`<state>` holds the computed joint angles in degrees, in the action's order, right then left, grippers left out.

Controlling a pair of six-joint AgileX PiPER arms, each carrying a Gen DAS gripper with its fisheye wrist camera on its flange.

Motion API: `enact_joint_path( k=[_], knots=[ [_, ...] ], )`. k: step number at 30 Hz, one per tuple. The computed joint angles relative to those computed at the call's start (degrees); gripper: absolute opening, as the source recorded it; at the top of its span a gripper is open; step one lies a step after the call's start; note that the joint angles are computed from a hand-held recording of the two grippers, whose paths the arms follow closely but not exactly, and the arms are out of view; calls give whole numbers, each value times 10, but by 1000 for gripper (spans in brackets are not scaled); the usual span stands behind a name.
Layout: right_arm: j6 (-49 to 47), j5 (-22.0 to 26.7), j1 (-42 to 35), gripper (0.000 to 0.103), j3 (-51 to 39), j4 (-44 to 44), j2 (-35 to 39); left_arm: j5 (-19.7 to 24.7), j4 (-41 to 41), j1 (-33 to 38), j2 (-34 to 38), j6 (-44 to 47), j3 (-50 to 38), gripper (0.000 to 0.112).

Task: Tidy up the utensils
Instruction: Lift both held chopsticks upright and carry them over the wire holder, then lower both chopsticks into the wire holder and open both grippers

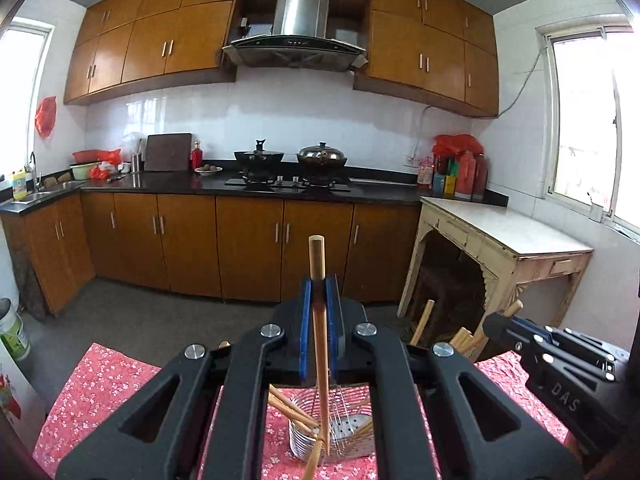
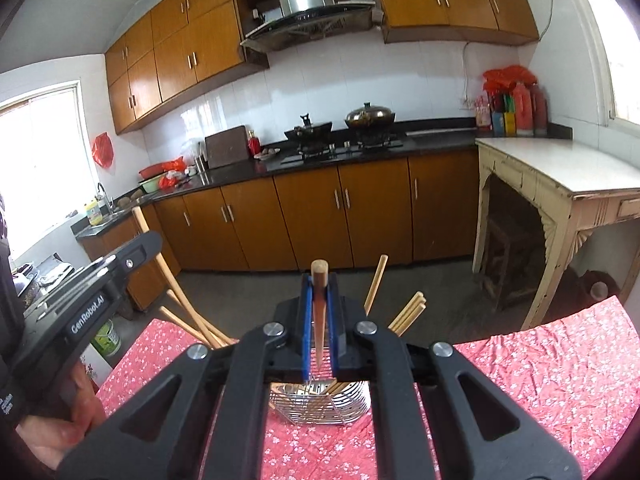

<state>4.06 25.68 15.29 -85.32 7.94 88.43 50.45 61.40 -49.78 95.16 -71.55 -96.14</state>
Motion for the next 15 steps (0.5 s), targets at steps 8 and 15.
enact_joint_path(
  k=[8,15],
  knots=[
    [-8,3,4,8,-9,4,25,-14,12,5,-10,-32,11,7],
    [15,0,8,8,-18,-23,12,5,41,-22,-17,-12,-43,7]
  ],
)
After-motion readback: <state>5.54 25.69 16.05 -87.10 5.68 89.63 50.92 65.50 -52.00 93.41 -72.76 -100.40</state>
